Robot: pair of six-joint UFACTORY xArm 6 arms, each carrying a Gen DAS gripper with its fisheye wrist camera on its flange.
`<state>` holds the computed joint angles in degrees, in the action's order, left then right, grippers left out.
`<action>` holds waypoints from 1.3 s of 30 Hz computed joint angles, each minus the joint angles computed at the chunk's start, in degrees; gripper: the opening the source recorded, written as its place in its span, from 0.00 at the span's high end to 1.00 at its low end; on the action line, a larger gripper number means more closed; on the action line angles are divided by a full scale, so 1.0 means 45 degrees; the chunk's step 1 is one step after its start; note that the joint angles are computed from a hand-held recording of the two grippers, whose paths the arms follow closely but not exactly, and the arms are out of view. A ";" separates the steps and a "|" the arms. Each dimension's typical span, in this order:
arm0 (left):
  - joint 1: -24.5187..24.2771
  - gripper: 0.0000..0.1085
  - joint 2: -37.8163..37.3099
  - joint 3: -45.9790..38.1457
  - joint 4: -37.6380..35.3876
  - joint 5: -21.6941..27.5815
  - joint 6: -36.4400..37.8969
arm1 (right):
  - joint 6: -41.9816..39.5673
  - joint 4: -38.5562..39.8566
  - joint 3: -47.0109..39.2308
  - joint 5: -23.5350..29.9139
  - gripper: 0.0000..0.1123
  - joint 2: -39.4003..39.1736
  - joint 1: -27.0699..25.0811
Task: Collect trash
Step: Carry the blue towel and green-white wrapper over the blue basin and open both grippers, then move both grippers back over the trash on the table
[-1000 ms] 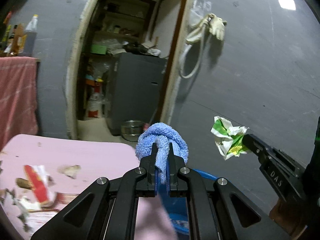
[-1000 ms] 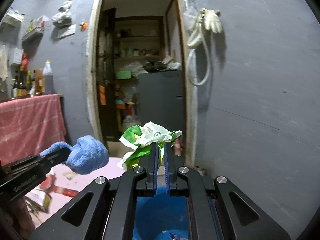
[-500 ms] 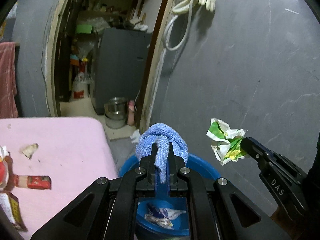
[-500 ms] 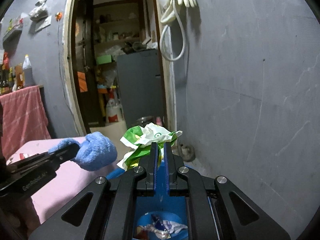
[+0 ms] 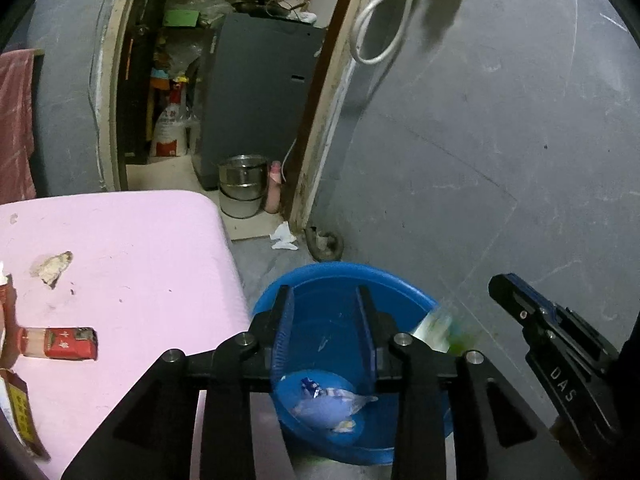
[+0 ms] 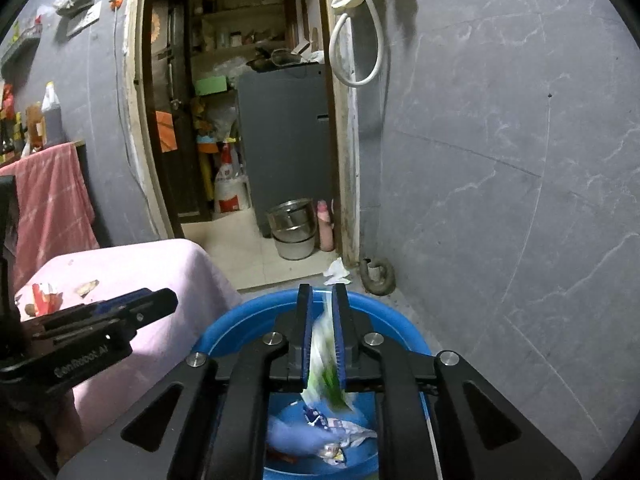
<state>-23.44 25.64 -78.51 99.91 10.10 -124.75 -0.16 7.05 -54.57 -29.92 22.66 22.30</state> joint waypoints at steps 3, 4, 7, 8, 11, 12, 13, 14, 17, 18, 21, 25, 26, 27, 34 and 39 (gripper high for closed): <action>-0.0055 0.70 -0.0385 0.0333 0.0260 0.0228 -0.0197 | 0.0428 -0.0310 -0.0071 -0.0256 0.75 0.0091 -0.0066; -0.0096 0.65 -0.0562 0.0466 0.0486 0.0338 -0.0467 | 0.0544 -0.0410 -0.0077 -0.0348 0.75 0.0101 -0.0096; -0.0167 0.59 -0.1043 0.0869 0.1316 0.0725 -0.1401 | 0.0487 -0.0327 -0.0112 -0.0721 0.67 0.0142 -0.0041; -0.0187 0.56 -0.1261 0.1078 0.1352 0.0905 -0.1411 | 0.0632 -0.0418 -0.0040 -0.0984 0.59 0.0131 -0.0050; -0.0279 0.47 -0.1955 0.1766 0.1658 0.1465 -0.1746 | 0.0966 -0.0589 0.0146 -0.1836 0.52 0.0097 -0.0021; -0.0275 0.45 -0.2211 0.2011 0.1841 0.1644 -0.1970 | 0.0939 -0.0515 0.0189 -0.2080 0.51 0.0076 0.0036; -0.0271 0.40 -0.2419 0.2218 0.1965 0.1798 -0.2149 | 0.0918 -0.0451 0.0237 -0.2292 0.46 0.0069 0.0086; -0.0263 0.31 -0.2642 0.2432 0.2050 0.1967 -0.2308 | 0.0927 -0.0397 0.0265 -0.2536 0.37 0.0078 0.0138; -0.0252 0.17 -0.3553 0.3317 0.2863 0.2647 -0.3472 | 0.1171 -0.0411 0.0405 -0.3201 0.29 0.0025 0.0261; -0.0211 0.15 -0.3782 0.3536 0.3059 0.2784 -0.3711 | 0.1139 -0.0321 0.0425 -0.3345 0.27 0.0003 0.0340; -0.0193 0.09 -0.4664 0.4407 0.2903 0.3500 -0.3593 | 0.1174 -0.0211 0.0358 -0.3534 0.20 -0.0008 0.0488; -0.0359 0.08 -0.5698 0.5479 0.2548 0.4503 -0.2969 | 0.1391 -0.0248 0.0268 -0.3900 0.09 0.0026 0.0674; -0.0390 0.08 -0.5880 0.5684 0.2510 0.4708 -0.2884 | 0.1401 -0.0266 0.0242 -0.4014 0.08 0.0037 0.0758; -0.0427 0.08 -0.6163 0.5984 0.2410 0.4955 -0.2758 | 0.1423 -0.0311 0.0281 -0.4142 0.08 0.0020 0.0824; -0.0500 0.07 -0.7344 0.7331 0.1921 0.5908 -0.2264 | 0.1318 -0.0445 -0.0015 -0.4281 0.08 0.0116 0.1404; -0.0168 0.07 -0.8561 0.8626 0.1535 0.6282 -0.2071 | 0.1088 -0.0470 -0.0396 -0.4289 0.08 0.0371 0.2052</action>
<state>-24.20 -12.89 -39.69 106.82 38.37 -134.07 4.74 4.93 -56.35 -49.22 24.33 31.54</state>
